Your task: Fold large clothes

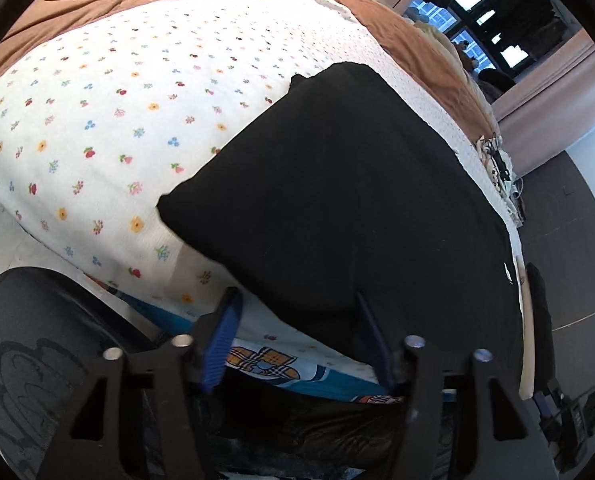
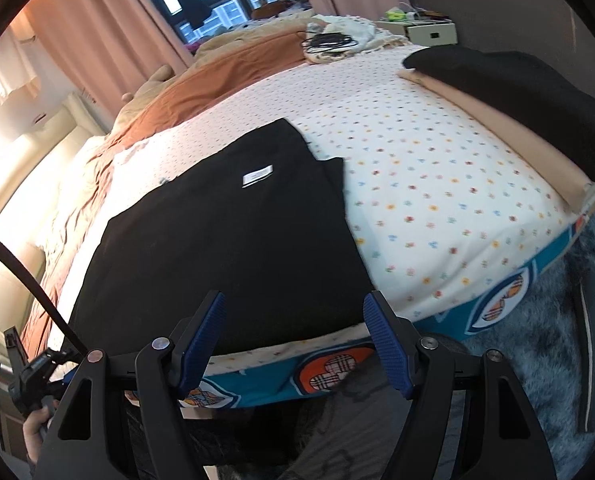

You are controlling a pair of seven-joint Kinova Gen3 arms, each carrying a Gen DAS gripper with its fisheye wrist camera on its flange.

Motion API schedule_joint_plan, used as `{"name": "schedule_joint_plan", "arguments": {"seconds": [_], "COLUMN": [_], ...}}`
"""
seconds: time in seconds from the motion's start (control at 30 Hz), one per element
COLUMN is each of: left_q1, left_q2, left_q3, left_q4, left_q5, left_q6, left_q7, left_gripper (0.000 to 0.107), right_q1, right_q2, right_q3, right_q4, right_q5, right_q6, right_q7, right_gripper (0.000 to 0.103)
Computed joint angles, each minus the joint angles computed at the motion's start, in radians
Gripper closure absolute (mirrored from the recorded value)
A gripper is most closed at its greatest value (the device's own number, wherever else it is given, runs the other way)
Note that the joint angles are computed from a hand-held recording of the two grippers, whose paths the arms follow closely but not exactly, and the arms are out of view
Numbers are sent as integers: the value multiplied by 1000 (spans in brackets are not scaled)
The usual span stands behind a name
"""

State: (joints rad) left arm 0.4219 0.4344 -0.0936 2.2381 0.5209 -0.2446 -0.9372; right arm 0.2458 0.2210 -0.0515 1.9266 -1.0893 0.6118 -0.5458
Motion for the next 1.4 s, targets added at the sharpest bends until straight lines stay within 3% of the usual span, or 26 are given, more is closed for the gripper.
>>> {"name": "schedule_joint_plan", "arguments": {"seconds": [0.07, 0.23, 0.33, 0.47, 0.6, 0.7, 1.03, 1.23, 1.4], "left_q1": [-81, -310, -434, -486, -491, -521, -638, -663, -670], "left_q2": [-6, 7, 44, 97, 140, 172, 172, 202, 206], "left_q3": [93, 295, 376, 346, 288, 283, 280, 277, 285], "left_q4": [43, 144, 195, 239, 251, 252, 273, 256, 208], "left_q5": [-81, -285, -407, -568, -677, -730, -895, -927, -935], "left_q6": [-81, -285, -406, -541, -634, -683, -693, -721, -680], "left_q7": [70, 218, 332, 494, 598, 633, 705, 708, 734], "left_gripper": [70, 70, 70, 70, 70, 70, 68, 68, 68], "right_q1": [-6, -63, -108, -157, -223, -268, -439, -553, -589], "right_q2": [19, 62, 82, 110, 152, 190, 348, 474, 565], "right_q3": [-12, -55, -79, -110, -125, -128, -69, 4, 4], "right_q4": [-14, -44, -65, -101, -163, -219, -473, -700, -887], "right_q5": [-8, 2, 48, 120, 236, 329, 617, 799, 893], "right_q6": [28, 35, 12, -5, -22, -28, -24, 48, 143], "right_q7": [-4, 17, 0, -32, -119, -214, -552, -771, -884], "right_gripper": [33, 33, 33, 33, 51, 53, 55, 62, 64]}}
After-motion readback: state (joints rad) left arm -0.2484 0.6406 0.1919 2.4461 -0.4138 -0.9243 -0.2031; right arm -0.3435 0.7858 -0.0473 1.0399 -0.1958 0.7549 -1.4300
